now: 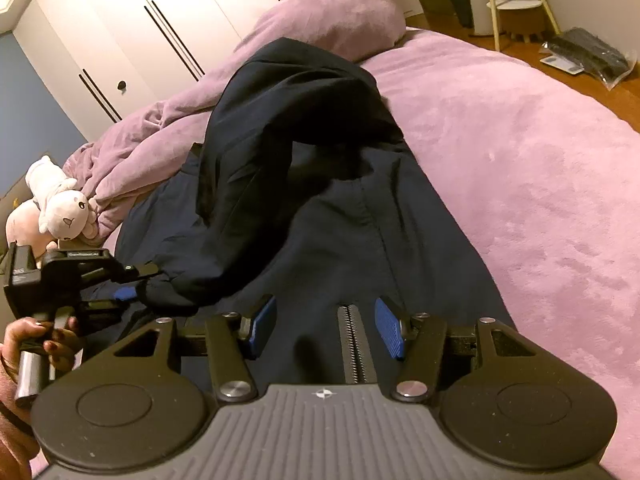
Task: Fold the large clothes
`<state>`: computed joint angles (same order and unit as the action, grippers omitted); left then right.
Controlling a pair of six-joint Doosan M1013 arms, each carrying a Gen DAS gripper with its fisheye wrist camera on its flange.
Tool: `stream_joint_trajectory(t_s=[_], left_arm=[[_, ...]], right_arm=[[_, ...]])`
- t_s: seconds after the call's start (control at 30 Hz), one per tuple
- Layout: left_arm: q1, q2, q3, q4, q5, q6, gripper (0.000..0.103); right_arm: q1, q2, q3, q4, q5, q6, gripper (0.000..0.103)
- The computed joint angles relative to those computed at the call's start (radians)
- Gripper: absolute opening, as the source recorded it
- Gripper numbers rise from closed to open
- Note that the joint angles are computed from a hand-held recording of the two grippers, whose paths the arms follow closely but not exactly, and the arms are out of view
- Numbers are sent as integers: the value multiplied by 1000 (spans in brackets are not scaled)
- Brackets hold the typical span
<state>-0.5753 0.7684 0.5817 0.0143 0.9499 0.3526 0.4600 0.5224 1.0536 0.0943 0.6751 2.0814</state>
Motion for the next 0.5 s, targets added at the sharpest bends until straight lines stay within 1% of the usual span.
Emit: stream_joint_trajectory(t_s=[0.03,0.07,0.13,0.2,0.27,0.33,0.43,0.5], left_arm=[[3,-8,3,10,-10,-14,10],[4,-15,-4,45,-5,-25,10],[1,-28,-24,162,14,-19,10],[-7,-22,-85,314,100,11,10],[-9,-17,-125,419,172,24,10],[-1,-26,-124,452,196,17,10],[7,-25,-129,473,236,5,9],[13,-29,-109,447,224,-1,8]], right_arm=[[1,4,-6,-2,2,0,56],[1,9,-17,0,7,-4,56],[-1,20,-39,16,10,-16,56],[-5,32,-61,53,-1,-34,56],[-11,51,-90,101,-12,-50,57],[-17,77,-126,163,-22,-62,57],[-27,123,-185,230,-52,-25,57],[-36,157,-225,279,-70,16,57]])
